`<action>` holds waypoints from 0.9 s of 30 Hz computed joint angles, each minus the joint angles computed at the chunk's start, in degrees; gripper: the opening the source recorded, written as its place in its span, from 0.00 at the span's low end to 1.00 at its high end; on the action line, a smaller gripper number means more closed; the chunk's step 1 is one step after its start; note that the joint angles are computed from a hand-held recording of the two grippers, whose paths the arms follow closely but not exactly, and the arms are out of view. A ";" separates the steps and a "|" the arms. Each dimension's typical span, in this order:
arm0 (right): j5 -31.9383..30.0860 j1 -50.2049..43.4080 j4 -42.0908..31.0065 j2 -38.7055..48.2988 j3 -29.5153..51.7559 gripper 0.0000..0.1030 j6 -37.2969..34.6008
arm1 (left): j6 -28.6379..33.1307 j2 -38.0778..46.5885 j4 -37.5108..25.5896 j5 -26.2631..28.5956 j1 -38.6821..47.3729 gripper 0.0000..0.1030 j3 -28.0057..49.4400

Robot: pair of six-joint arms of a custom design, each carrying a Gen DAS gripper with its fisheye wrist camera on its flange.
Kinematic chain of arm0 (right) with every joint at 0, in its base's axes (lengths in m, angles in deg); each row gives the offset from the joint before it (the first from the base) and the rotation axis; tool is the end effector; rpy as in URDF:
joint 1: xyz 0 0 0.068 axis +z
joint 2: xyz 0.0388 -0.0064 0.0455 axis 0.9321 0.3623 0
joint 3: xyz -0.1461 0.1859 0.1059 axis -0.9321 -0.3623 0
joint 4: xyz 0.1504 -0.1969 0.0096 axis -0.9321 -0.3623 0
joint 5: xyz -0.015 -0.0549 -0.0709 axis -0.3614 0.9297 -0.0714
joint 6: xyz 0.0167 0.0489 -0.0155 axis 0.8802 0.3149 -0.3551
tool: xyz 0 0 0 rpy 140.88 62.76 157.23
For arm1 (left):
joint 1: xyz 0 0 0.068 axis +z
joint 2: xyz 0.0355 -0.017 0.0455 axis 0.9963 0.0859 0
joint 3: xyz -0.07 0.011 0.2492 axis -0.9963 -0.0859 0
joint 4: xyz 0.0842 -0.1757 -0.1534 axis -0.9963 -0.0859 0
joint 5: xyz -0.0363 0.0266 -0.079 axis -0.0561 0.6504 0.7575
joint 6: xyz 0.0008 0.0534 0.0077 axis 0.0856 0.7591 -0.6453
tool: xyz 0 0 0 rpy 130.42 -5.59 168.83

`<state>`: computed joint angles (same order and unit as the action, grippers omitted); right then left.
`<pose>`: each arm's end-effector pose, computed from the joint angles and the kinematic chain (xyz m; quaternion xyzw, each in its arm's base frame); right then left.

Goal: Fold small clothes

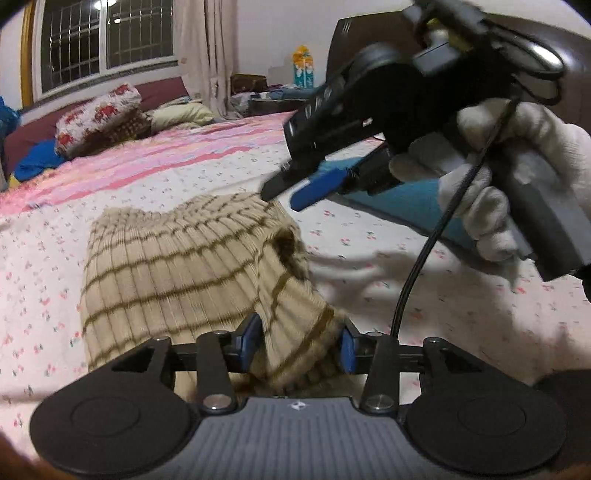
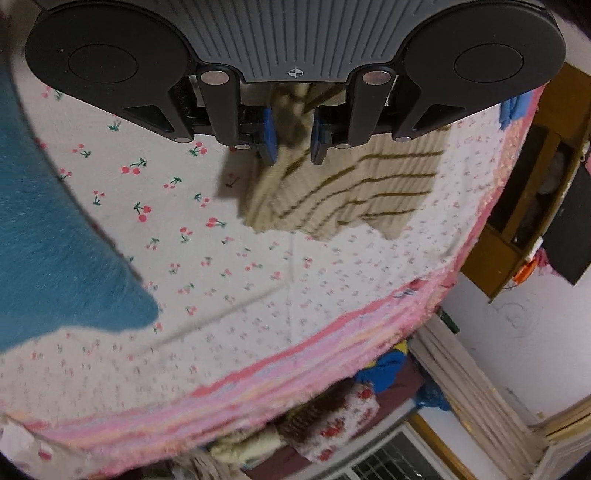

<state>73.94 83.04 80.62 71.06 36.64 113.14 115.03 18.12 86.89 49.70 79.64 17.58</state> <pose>0.3232 0.0792 0.1653 0.2606 0.8663 0.1788 0.3869 0.3194 -0.0538 0.1200 0.4440 0.7769 -0.2297 0.3827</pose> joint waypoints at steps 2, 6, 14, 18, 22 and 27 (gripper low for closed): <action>-0.48 2.40 0.11 -2.33 -1.35 0.30 -0.04 | 2.61 -1.13 -4.69 1.85 2.46 0.48 0.29; -0.06 7.55 -2.45 -3.11 -1.11 0.33 -0.18 | 6.45 -2.24 -13.15 4.39 7.34 0.48 3.04; 7.94 11.91 -8.18 1.74 -0.51 0.07 1.55 | -0.94 2.04 -11.63 4.42 9.88 0.48 10.48; 6.95 11.14 -4.10 0.59 -5.88 0.08 5.25 | -5.38 7.90 -10.16 -1.12 7.58 0.47 15.80; 6.14 10.50 -4.98 -3.32 -6.81 0.21 6.66 | -5.41 10.10 -10.51 -0.84 7.46 0.47 18.09; 8.50 7.70 -2.84 -4.83 -4.49 0.32 5.40 | -6.62 10.61 -10.16 -0.87 6.85 0.47 19.06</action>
